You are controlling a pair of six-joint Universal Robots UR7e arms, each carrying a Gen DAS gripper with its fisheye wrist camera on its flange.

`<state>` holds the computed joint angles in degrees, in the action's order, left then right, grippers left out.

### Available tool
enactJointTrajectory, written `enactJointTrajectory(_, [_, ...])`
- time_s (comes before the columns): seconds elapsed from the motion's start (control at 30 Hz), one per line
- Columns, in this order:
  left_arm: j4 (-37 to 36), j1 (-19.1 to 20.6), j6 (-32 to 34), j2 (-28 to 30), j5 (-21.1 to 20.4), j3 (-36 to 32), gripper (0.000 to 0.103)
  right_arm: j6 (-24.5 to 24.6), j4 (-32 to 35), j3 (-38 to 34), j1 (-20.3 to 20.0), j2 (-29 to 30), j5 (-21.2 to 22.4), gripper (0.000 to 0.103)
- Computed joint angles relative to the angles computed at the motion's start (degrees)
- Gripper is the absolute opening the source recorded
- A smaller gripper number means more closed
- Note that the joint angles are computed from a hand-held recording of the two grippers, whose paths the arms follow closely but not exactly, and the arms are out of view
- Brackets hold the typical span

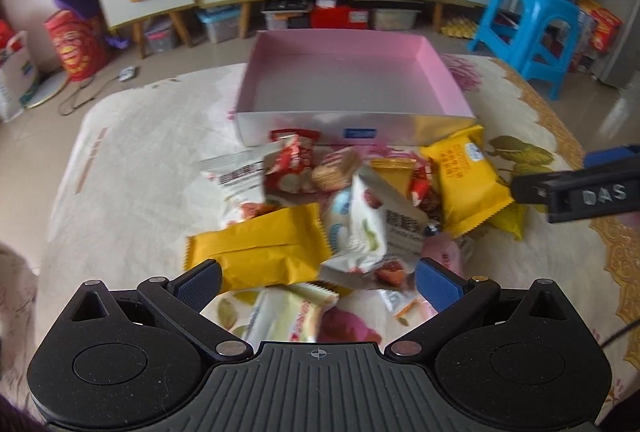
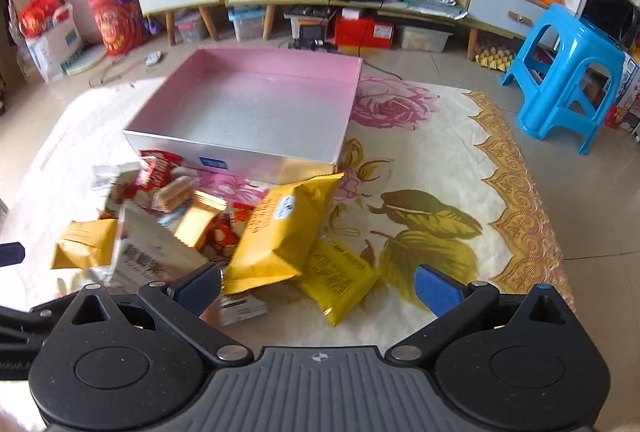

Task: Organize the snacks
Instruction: 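Grasp the white pecan bag with the left tool while the right grasps a yellow bag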

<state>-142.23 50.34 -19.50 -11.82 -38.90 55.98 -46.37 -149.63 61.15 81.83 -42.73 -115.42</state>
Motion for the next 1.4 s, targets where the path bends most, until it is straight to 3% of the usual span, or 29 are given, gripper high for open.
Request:
enactJointTrajectory(0.17, [-1.07, 0.74, 3.46, 2.32, -2.86, -3.85, 0.102, 3.89, 8.71, -6.17, -0.54, 2.8, 1.46, 0.09])
enactJointTrajectory(0.3, [0.68, 1.18, 4.48, 4.29, -4.06, -7.38, 0.099, 4.59, 11.8, -9.43, -0.68, 4.68, 2.24, 0.089])
enactJointTrajectory(0.7, [3.81, 2.5, 4.04, 7.76, -6.6, -13.7, 0.066, 8.37, 22.9, -18.6, -2.13, 9.42, 6.8, 0.07])
enactJointTrajectory(0.9, [1.36, 3.11, 4.78, 7.86, -8.86, -13.44, 0.05, 8.13, 23.46, -19.03, -2.65, 9.52, 8.82, 0.058])
enactJointTrajectory(1.27, [-1.08, 3.06, 5.69, 7.96, -8.86, -12.94, 0.046, 8.52, 21.07, -18.81, -3.43, 9.99, 11.66, 0.055])
enactJointTrajectory(1.4, [-1.73, 2.89, 6.38, 7.93, -8.31, -12.68, 0.043, 6.04, 17.28, -16.51, -3.2, 9.51, 10.72, 0.038])
